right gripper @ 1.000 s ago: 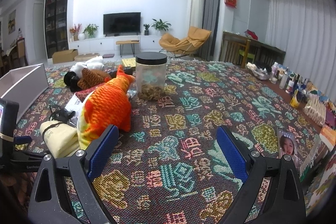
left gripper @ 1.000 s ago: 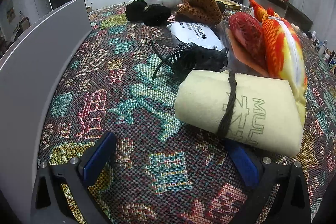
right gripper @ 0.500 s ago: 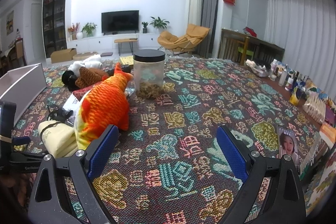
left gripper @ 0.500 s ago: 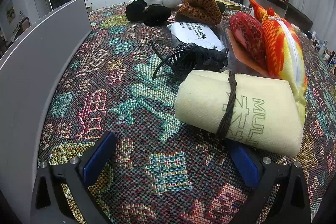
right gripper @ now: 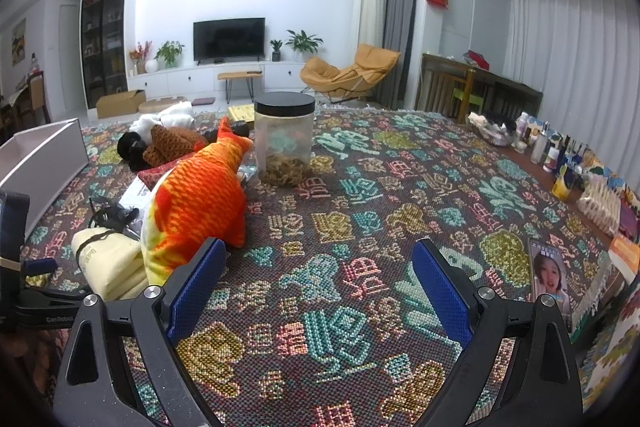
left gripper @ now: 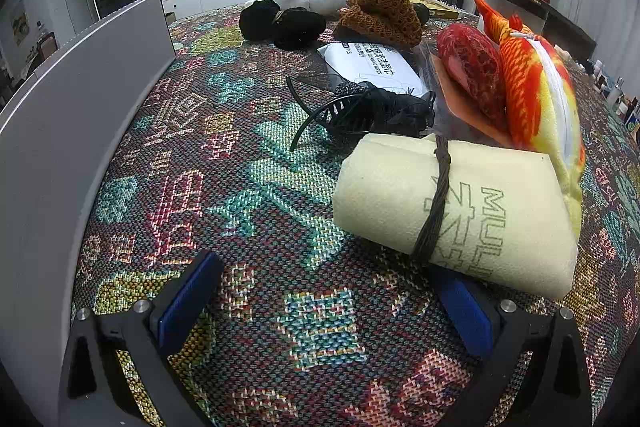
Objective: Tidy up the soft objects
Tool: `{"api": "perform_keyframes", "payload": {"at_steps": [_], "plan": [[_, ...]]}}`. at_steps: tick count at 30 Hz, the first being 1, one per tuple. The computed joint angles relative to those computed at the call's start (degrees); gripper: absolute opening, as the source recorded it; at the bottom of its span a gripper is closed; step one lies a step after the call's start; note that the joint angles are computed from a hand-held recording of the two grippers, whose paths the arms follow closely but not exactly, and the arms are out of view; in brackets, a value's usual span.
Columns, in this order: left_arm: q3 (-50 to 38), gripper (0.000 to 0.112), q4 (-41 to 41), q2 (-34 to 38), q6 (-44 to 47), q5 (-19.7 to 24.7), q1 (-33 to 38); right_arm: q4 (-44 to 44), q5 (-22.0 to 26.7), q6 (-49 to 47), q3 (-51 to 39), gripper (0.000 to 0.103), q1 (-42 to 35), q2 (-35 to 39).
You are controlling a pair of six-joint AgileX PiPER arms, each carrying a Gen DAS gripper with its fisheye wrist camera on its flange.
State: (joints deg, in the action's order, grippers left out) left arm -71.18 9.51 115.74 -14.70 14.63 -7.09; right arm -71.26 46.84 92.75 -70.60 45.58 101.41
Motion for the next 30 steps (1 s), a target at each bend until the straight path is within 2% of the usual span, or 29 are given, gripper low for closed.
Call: {"api": "perform_keyframes", "payload": {"at_steps": [21,27,30], "plan": [[0.01,0.103,-0.01,-0.03,-0.05,0.01,-0.02,0.19,-0.26,0.12,-0.02,0.096,-0.17,-0.04],[0.03,0.103,-0.04,-0.07,-0.05,0.01,-0.04,0.42,-4.11,4.38,2.61,0.096,-2.63,-1.54],[0.03,0.103,-0.02,-0.07,-0.08,0.02,-0.05,2.91,-5.66,3.02,2.5,0.096,-3.8,-1.56]]}}
